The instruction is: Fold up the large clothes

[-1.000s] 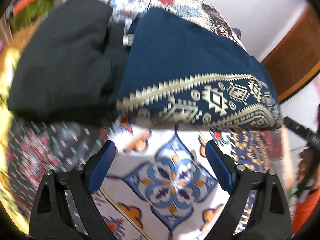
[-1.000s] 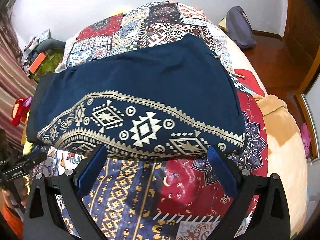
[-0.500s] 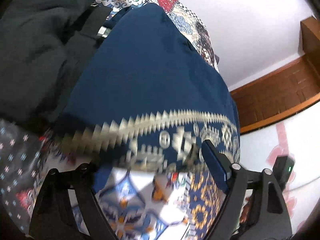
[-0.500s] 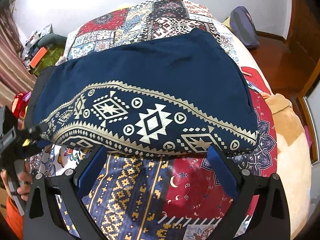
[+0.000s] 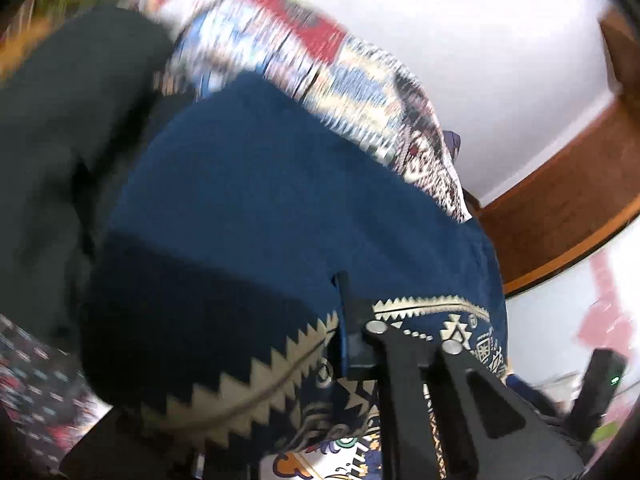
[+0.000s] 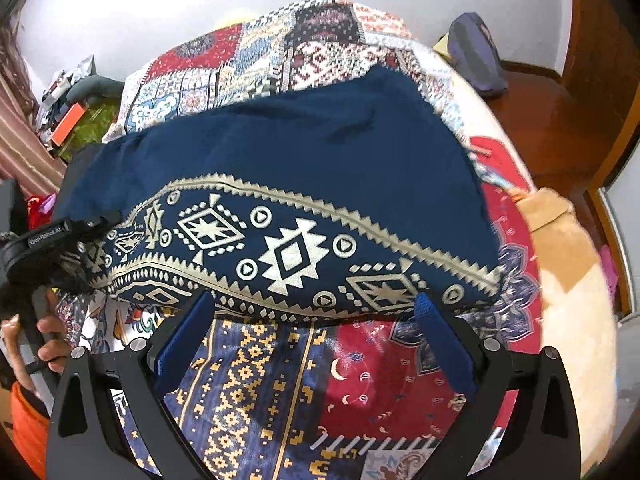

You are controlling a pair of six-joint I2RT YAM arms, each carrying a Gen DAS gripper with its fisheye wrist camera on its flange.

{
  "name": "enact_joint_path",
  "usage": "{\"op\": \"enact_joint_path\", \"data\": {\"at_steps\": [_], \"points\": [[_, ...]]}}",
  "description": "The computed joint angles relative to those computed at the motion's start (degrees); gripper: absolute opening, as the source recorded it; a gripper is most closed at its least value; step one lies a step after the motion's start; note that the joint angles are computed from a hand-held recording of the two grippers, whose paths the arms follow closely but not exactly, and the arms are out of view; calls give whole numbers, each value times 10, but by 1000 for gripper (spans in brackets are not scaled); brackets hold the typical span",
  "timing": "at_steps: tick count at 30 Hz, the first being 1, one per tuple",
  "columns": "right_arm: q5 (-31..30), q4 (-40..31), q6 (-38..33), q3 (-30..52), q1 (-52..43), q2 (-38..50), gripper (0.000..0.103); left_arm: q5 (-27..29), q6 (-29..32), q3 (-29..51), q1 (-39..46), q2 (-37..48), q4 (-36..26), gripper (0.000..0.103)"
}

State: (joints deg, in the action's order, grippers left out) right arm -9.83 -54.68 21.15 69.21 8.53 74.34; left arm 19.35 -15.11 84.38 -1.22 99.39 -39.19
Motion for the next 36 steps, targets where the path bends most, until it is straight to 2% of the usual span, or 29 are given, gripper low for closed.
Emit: {"op": "enact_joint_path", "data": {"at_steps": [2,6,12,16,23,25,26,27,30,32,34,36], "points": [[9,-13,0,22,1,-1,99,-30,-14,22,-9,-24,-8,4],[37,-33,1,84,18,12,99,-31,-23,60,-8,-58,-17,4],[71,-37,18,209,88,76,99,-21,18,78,28,-124,-39,4],[74,-18,29,254,150,138,99,-8,69,47,69,-156,-44,4],[43,20,47,216,234,210,99,-24,139,-52,118,-188,-51,4],[43,30,42,194,244,220,101,-23,134,-77,141,-182,-52,11],[56,41,33,179,253,217,103,-14,129,-90,155,-183,-49,18],[67,46,24,173,261,213,103,2,124,-102,169,-186,-48,21],[59,35,5,175,259,208,103,61,105,-105,213,-165,-52,25],[39,19,-2,180,245,201,103,74,92,-94,220,-155,-57,25],[32,14,6,185,233,193,103,55,75,-90,211,-160,-49,25],[37,25,17,174,219,178,103,8,63,-94,188,-175,-30,25]]}}
